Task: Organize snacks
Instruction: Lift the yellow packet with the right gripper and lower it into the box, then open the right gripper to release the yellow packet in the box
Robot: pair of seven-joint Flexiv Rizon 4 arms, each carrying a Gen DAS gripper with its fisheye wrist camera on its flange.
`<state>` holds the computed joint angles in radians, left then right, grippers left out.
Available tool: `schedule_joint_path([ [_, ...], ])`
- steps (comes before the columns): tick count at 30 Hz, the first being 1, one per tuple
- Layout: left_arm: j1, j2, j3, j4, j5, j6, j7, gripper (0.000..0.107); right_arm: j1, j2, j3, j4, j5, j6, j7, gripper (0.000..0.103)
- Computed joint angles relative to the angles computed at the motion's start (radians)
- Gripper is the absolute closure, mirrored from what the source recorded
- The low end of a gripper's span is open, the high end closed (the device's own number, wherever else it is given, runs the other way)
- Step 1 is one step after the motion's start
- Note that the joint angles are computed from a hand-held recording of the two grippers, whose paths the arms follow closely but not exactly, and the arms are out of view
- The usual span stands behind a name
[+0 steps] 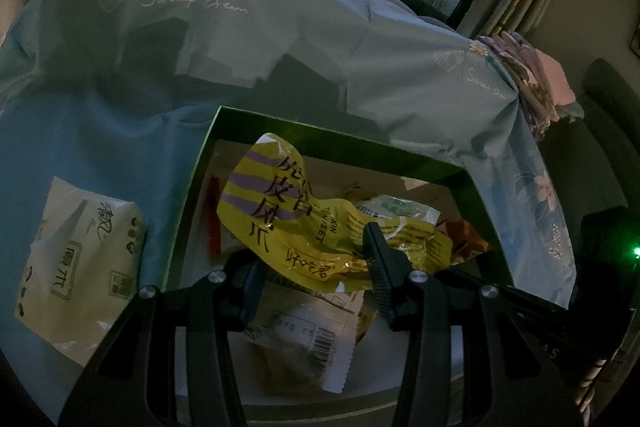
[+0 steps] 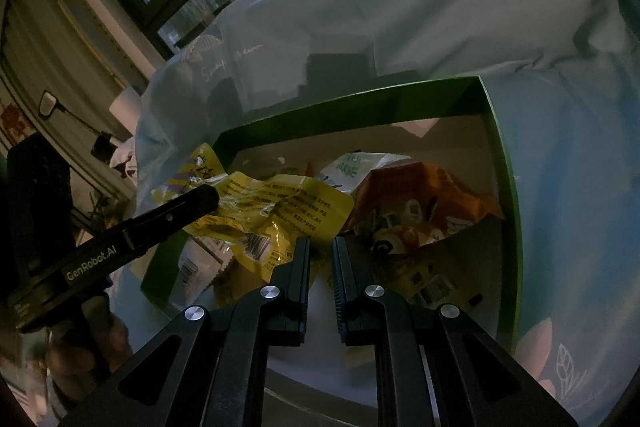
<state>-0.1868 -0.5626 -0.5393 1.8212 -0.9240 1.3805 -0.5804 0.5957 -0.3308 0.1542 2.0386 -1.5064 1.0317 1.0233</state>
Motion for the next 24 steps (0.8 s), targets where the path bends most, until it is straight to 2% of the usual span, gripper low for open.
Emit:
schedule_joint_path([
  [12, 0.005, 0.003, -0.005, 0.013, 0.018, 0.023, 0.002, 0.058, 0.012, -0.011, 0.002, -0.010, 0.053, -0.015, -0.045, 0.090],
  [15, -0.002, 0.004, 0.005, 0.017, 0.045, 0.040, -0.016, 0.054, 0.015, -0.013, -0.002, -0.012, 0.063, -0.007, -0.054, 0.085],
  [18, -0.006, 0.005, 0.015, 0.020, 0.082, 0.049, -0.046, 0.049, 0.018, -0.013, -0.005, -0.014, 0.067, -0.006, -0.058, 0.077],
  [20, -0.020, 0.010, 0.034, 0.028, 0.126, 0.079, -0.070, 0.044, 0.035, -0.014, 0.006, -0.023, 0.128, -0.051, -0.119, 0.068],
  [24, -0.007, 0.024, 0.023, 0.061, 0.200, 0.135, -0.087, 0.030, 0.106, -0.005, 0.027, -0.057, 0.262, -0.228, -0.267, 0.057],
])
